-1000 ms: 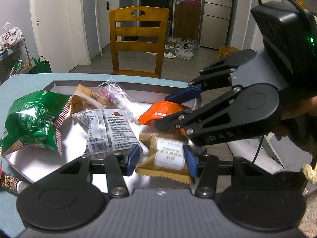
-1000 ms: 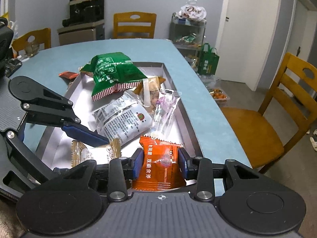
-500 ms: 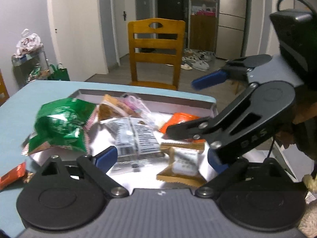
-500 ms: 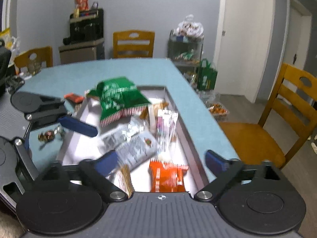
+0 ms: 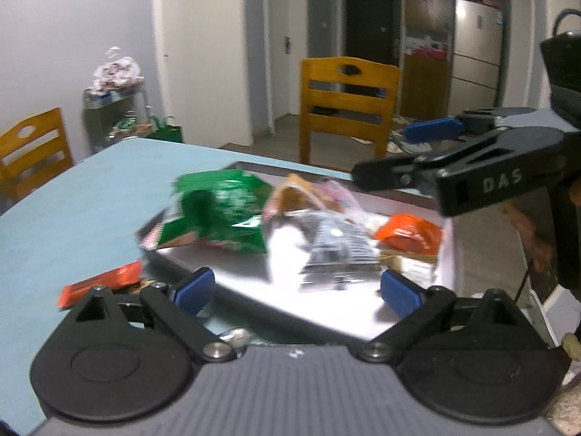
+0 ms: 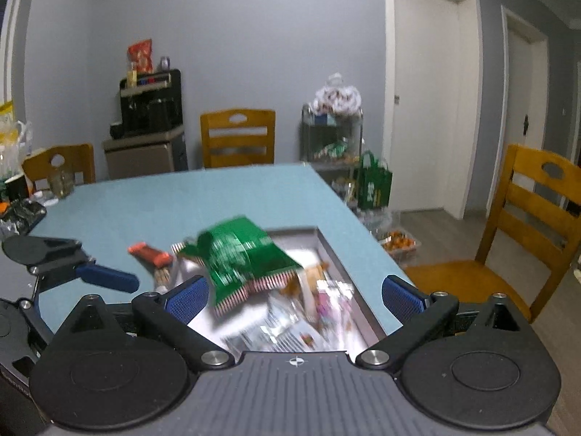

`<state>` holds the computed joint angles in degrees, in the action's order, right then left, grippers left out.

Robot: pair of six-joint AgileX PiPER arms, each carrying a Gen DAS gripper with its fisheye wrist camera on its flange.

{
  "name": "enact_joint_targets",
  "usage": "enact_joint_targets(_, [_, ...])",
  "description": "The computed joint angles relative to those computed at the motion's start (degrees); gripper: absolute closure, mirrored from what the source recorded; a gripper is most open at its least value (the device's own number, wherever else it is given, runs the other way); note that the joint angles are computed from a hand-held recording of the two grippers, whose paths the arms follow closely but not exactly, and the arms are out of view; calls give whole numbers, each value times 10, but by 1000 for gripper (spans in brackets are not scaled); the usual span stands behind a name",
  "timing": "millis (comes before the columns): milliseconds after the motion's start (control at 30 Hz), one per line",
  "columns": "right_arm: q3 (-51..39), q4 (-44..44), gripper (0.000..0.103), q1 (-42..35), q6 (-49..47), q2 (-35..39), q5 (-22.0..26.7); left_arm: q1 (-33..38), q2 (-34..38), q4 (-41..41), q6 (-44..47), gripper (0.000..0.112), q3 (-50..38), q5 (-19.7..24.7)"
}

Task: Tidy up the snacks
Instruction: 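Move both open tools back from the box to the table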

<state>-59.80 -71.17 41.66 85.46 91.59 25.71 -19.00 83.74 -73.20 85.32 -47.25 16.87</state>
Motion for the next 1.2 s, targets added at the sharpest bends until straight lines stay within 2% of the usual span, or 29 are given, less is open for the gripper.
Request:
enact_joint_targets(233, [-69, -88, 0, 63, 72, 51, 86, 98, -46, -55, 53, 13, 42, 36])
enact_joint_targets(300, [-66, -160, 0, 75, 136, 59, 93, 129, -57, -67, 66, 13, 51, 50])
enact_joint_targets(367, [-69, -212, 0, 97, 180, 70, 123, 164, -63, -88, 89, 13, 60, 69])
enact_joint_targets(433, [-84, -223, 0, 114, 186, 84, 148, 198, -71, -98, 101, 13, 66, 87])
enact_joint_targets(500, [-107, -205, 0, 121, 163, 96, 138, 231, -71, -108, 113, 13, 68, 106])
enact_joint_targets(600, [-137, -161, 0, 121, 132, 107, 93, 278, -75, -115, 120, 12, 74, 127])
enact_joint_targets(733, [-173, -124, 0, 125, 116, 131, 62, 322, -73, -119, 125, 12, 78, 134])
enact_joint_targets(1000, [-221, -59, 0, 146, 56, 176, 66, 371, -67, -133, 138, 12, 83, 117])
enact_joint_targets(1200, [-204, -37, 0, 146, 63, 182, 53, 375, -61, -122, 123, 12, 79, 91])
